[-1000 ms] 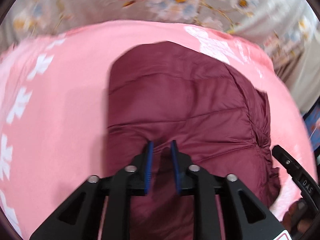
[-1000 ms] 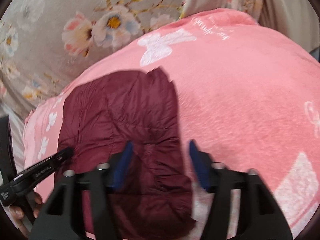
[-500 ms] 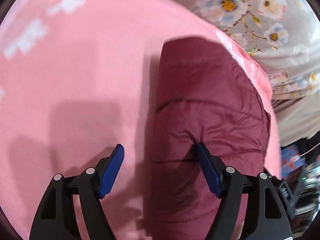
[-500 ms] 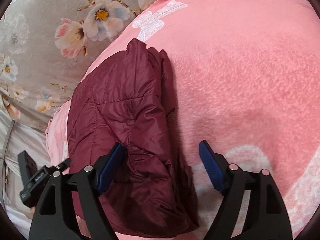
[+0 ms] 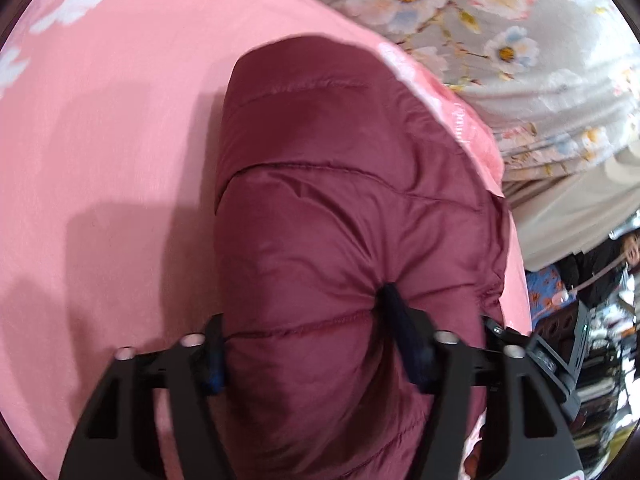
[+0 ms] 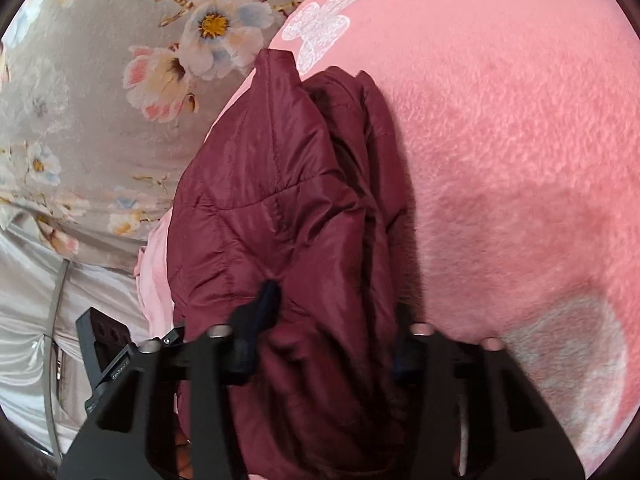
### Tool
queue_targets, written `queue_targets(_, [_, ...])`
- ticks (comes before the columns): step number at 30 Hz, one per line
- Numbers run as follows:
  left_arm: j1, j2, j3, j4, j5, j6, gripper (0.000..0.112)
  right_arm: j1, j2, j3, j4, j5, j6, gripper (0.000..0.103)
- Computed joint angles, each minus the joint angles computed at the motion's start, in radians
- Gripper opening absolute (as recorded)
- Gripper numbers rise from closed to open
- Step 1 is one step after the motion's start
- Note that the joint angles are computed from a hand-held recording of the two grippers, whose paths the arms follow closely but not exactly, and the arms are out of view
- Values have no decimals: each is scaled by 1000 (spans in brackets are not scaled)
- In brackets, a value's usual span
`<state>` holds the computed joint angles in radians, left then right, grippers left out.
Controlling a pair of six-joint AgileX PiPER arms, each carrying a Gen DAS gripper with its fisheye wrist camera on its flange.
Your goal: Fold large clothes
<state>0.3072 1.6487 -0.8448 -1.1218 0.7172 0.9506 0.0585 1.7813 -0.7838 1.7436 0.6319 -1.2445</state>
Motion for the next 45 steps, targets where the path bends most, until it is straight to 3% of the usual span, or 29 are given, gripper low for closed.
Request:
queue_targets(1, [7,-11,-6,6,16,9,41,19,-31,3,-18,-32,15,18])
queue_targets(4, [26,-78,-3,20,52,43,31,96,-151,19,-59,-139,63,14])
queue_targets(9, [109,-256,8,13,138,145,28,268,-354,15,-103,-357,114,13])
queue_targets(12, [212,-348,-8,-20,207,238,28,385,-407,-55,-180,-482,171,13])
queue_targets(17, [391,-318,-119,-94,303,361,28,526,-293,-290,-642,-578,570,13])
queue_targets(23, [494,-101,-271,-152,291,498,28,605,-15,-593,-1242,-574,1091,14])
queue_targets(27, [476,95,-380,-187,227,565,28,625,181,-809,-1583,-499,1421,15])
queue_targets(32, [435,294,-478,-171,147,585,29,603,437,-1061,-1505,-371,1374,16])
queue_targets(35, [388,402,-505,-146,31,580,35,590,552,-1155,-1550,-298,1439,26])
queue_targets(37, [406,433,-507,-181,42,594,41,579,539,-1083,-1439,-367,1345,35])
queue_targets(40, [444,423,-532,-88,107,458,46,559,456,-967,-1379,-369,1314,40])
queue_targets(43, [456,308,-457,25,46,374,46,562,301,-768,-1639,-439,1535,43])
queue_targets(45, [440,193,-366,88,-68,337,46,565,207,-690,-1839,-427,1704,44])
